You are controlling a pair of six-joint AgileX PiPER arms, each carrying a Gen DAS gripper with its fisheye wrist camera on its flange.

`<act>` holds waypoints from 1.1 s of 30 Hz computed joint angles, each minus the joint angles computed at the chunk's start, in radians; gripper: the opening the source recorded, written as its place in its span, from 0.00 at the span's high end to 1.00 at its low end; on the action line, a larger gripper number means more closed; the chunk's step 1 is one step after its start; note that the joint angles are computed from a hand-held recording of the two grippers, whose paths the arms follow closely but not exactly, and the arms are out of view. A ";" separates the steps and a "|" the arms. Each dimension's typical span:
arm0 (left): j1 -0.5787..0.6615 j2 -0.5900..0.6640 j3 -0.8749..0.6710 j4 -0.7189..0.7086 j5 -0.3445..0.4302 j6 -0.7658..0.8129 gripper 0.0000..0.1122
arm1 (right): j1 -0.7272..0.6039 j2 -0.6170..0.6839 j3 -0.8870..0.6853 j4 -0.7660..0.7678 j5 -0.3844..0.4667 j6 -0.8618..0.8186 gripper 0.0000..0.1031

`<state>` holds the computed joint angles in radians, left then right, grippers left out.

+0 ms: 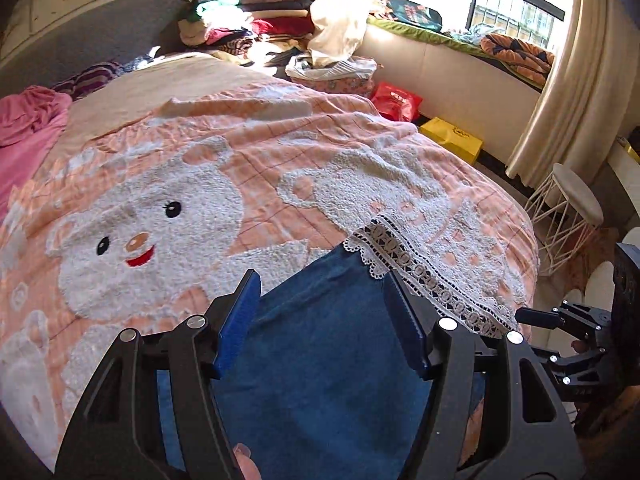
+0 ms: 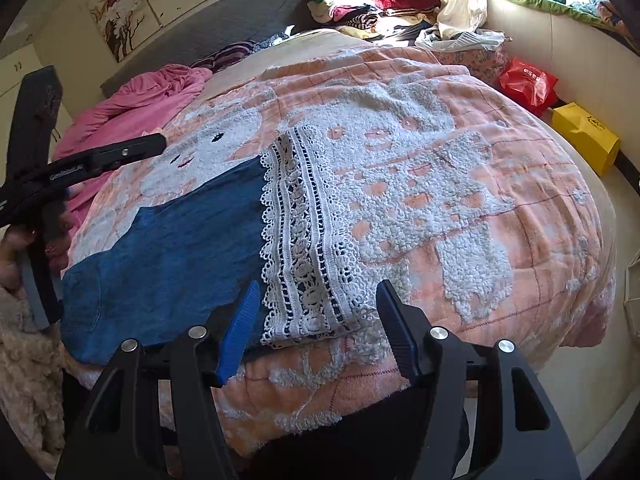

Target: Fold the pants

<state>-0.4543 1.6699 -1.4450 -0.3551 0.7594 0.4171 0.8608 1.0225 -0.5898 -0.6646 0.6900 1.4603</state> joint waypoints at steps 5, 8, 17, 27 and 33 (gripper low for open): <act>-0.017 0.188 -0.183 -0.050 0.090 0.072 0.50 | -0.076 0.014 0.011 0.049 -0.066 -0.066 0.43; -0.022 0.299 -0.309 -0.070 0.161 0.079 0.50 | -0.115 0.027 0.013 0.096 -0.098 -0.111 0.43; -0.029 0.515 -0.565 -0.107 0.362 0.085 0.75 | -0.164 0.060 0.024 0.179 -0.203 -0.226 0.59; -0.024 0.503 -0.470 -0.167 0.282 0.149 0.70 | -0.282 0.096 0.052 0.413 -0.344 -0.475 0.65; -0.054 0.468 -0.439 -0.093 0.247 0.090 0.81 | -0.242 0.056 0.073 0.311 -0.376 -0.351 0.72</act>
<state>-0.5086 2.1377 -1.8839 -0.4479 1.0067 0.5067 0.6185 1.0784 -0.5172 -0.3540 0.3141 1.1095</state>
